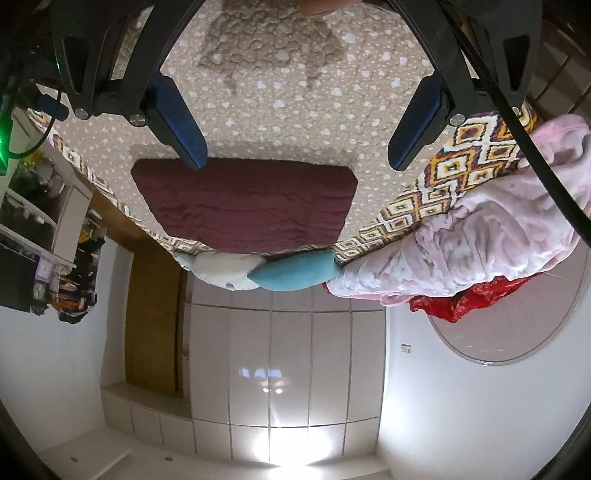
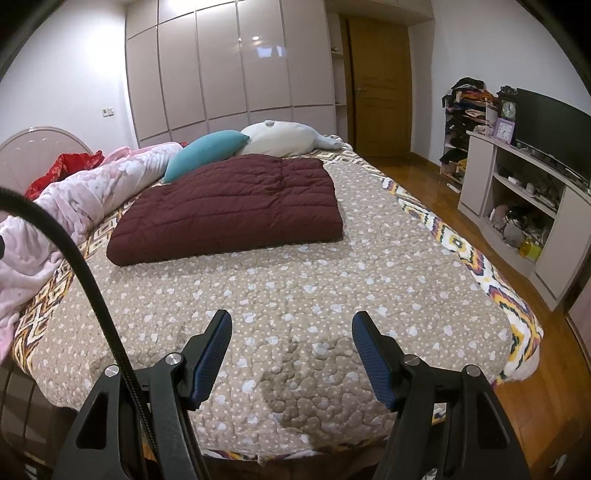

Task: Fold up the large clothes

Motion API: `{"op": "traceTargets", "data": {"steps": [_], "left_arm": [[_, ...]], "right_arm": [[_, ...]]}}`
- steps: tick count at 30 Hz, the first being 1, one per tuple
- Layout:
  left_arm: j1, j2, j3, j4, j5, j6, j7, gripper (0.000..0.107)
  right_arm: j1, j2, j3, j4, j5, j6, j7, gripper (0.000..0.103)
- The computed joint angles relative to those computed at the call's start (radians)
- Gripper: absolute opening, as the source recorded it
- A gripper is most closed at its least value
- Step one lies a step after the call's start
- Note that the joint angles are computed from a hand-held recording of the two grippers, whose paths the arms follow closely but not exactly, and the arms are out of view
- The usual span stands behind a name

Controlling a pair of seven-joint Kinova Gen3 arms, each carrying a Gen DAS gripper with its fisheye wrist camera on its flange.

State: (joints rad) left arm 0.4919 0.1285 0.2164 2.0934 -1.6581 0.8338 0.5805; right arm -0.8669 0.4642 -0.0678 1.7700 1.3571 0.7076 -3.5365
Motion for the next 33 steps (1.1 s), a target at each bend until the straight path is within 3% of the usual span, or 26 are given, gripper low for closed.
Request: {"op": "traceTargets", "data": {"steps": [4,8,13,27,33], "left_arm": [[-0.044,-0.019,-0.015,0.004,0.000,-0.121,-0.006,0.098],[-0.087,-0.018,-0.035,-0.012,0.065,-0.236,-0.071,0.098],[-0.075,0.012,-0.044,-0.043,0.160,-0.226,-0.181,0.098],[-0.059,0.059,-0.113,-0.097,0.372,-0.311,-0.421,0.098],[-0.035,0.078,-0.145,-0.115,0.433,-0.314,-0.479,0.098]], "right_arm": [[0.000,0.007,-0.004,-0.012,-0.020,0.005,0.034,0.072],[-0.008,0.014,0.001,-0.024,-0.039,0.002,0.064,0.072],[-0.018,0.031,0.012,-0.050,-0.081,0.003,0.117,0.073],[-0.047,0.054,0.052,-0.078,-0.150,-0.010,0.187,0.074],[-0.054,0.061,0.063,-0.088,-0.175,-0.011,0.213,0.074]]}}
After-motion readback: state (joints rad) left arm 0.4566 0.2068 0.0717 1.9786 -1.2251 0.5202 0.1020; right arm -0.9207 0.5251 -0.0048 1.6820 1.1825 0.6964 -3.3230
